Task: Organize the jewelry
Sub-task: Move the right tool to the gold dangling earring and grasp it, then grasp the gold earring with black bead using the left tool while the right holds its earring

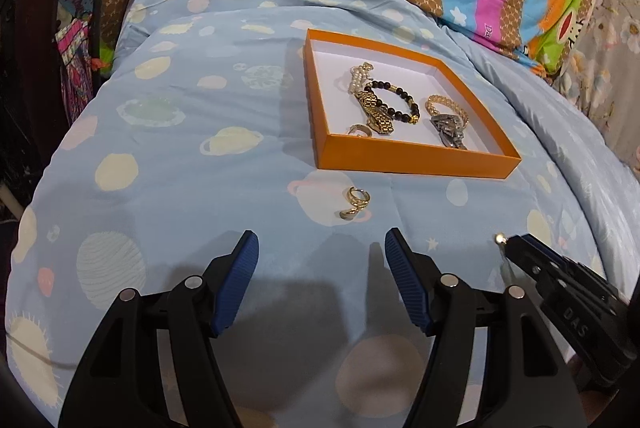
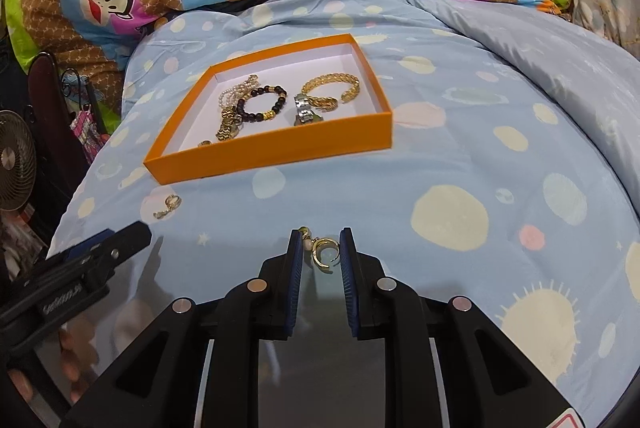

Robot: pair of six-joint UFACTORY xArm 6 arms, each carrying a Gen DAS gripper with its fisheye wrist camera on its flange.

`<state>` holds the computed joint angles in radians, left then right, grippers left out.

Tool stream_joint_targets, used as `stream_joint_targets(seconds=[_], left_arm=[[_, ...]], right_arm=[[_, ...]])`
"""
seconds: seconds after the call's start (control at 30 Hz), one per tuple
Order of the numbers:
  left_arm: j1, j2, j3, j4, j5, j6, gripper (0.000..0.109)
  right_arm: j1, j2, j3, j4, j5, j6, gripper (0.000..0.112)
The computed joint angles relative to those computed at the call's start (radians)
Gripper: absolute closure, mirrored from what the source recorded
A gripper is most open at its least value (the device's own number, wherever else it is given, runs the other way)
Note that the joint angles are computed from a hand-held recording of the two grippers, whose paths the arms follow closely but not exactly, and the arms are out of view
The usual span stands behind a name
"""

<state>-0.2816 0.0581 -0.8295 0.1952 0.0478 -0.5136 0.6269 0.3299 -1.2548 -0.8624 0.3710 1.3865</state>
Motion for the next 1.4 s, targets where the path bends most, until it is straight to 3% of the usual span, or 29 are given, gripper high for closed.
stream_joint_targets(seconds=[0.3,0.5,0.77,1.17,1.4], left_arm=[[-0.008,0.113,-0.179,0.285,0.128,-0.228,0.048],[-0.029,0.138,-0.237,0.412,0.223,-0.311,0.048],[-0.043,0.147,-0.263,0.465,0.274,-0.343,0.049],[-0.041,0.135,-0.241,0.429,0.226,-0.289,0.097],[-0.04,0.081,-0.163,0.357,0.176,-0.245,0.097]], right_arm=[[-0.033,-0.037,0.074,0.026,-0.069,0.021,0.094],[-0.033,-0.037,0.076,0.028,-0.07,0.018,0.094],[-0.032,-0.036,0.073,0.029,-0.066,0.017,0.094],[-0.031,-0.03,0.069,0.023,-0.061,0.019,0.094],[-0.025,-0.03,0.061,0.011,-0.041,0.022,0.094]])
